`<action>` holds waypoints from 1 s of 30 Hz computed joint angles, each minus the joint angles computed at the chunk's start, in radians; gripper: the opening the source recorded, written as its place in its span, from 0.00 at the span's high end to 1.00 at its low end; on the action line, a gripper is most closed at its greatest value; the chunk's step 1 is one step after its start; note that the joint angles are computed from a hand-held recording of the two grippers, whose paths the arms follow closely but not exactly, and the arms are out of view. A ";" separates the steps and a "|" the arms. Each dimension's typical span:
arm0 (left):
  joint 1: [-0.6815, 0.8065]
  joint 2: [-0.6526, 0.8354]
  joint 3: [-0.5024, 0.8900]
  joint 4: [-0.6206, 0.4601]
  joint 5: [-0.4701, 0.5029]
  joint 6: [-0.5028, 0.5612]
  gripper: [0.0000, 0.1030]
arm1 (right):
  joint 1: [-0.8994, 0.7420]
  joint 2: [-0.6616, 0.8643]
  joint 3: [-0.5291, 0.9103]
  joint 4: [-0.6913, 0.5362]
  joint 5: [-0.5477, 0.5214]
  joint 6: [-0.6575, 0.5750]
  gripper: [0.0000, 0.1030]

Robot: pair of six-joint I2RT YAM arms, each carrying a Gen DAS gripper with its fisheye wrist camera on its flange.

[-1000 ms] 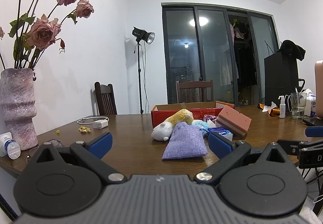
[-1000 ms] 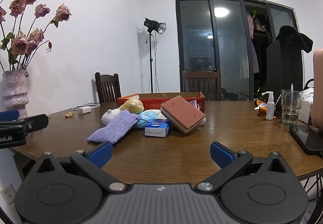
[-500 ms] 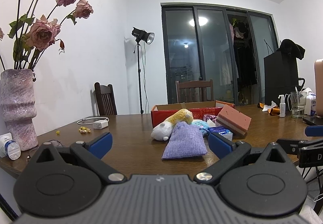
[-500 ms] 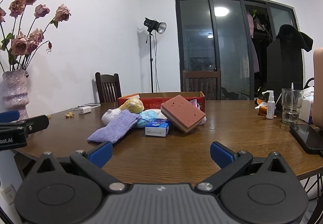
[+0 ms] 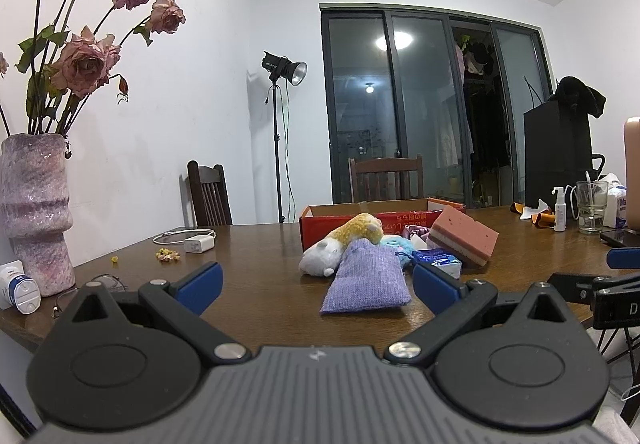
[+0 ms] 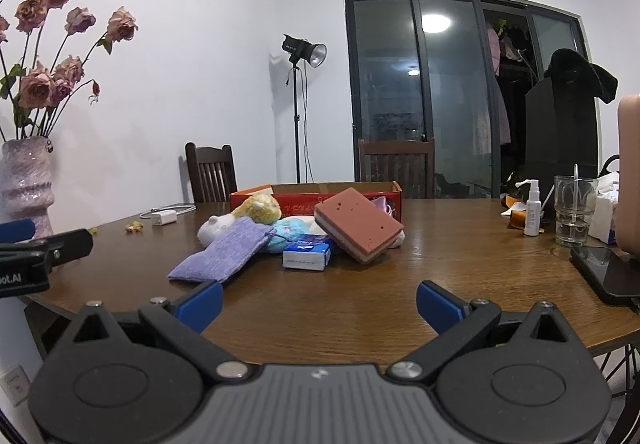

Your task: Organize soft objects

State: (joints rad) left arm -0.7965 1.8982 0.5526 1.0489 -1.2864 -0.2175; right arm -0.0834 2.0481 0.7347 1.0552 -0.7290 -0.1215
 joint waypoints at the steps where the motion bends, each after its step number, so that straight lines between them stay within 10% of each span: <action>1: 0.001 -0.002 0.002 -0.011 0.000 -0.008 0.00 | 0.000 0.002 0.002 0.000 0.003 0.000 0.00; 14: 0.150 0.029 0.105 -0.226 0.185 -0.175 0.00 | 0.043 0.114 0.211 -0.050 0.032 0.059 0.00; 24: 0.351 0.087 0.332 -0.289 0.502 -0.029 0.01 | 0.110 0.237 0.697 -0.611 0.084 0.027 0.03; 30: 0.468 0.191 0.666 -0.514 0.782 -0.014 0.20 | 0.112 0.508 1.280 -1.068 0.057 0.150 0.36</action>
State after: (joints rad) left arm -0.3287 2.0890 1.2182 0.5346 -0.5043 -0.2318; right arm 0.0290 2.5561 2.0149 -0.0129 -0.6722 0.0283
